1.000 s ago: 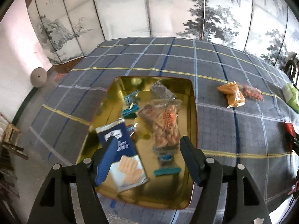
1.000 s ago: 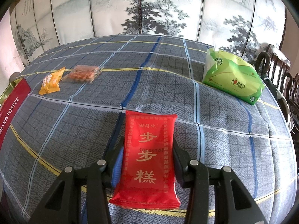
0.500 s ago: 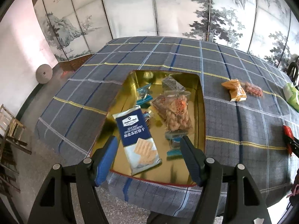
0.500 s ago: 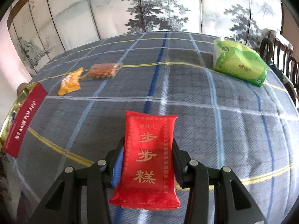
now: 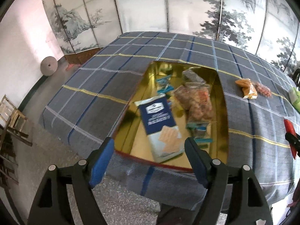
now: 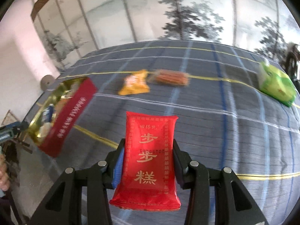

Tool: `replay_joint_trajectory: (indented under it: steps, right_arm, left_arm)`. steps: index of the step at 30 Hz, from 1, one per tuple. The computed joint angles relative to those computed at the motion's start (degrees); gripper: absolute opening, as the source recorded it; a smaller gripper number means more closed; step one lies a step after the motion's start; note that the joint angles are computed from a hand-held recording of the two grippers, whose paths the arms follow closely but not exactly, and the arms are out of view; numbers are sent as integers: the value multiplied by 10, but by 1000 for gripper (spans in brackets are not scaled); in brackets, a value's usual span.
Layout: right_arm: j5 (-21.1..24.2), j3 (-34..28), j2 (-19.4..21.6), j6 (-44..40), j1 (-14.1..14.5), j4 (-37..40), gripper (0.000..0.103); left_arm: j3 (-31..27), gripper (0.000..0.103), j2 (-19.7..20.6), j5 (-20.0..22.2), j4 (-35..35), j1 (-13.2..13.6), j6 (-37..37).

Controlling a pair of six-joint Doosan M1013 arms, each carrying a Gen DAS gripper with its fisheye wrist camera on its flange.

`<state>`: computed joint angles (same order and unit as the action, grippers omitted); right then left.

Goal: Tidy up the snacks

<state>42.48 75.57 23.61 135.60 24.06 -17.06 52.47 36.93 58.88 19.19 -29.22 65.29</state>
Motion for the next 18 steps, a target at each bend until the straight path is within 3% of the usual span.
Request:
replay_joint_trajectory:
  steps: [11,15,18]
  right_arm:
    - [7,-120,61,-120,27,95,45]
    - [22,-184,97,-176,34,148,45]
    - [45,-244,132,-208,36,183,45]
  left_arm:
    - [36,83,-16,6,-11,19,-10]
    - [49,92,-24,-5,1,20,-11]
    - [53,92,-28,-11,-1,21,-4]
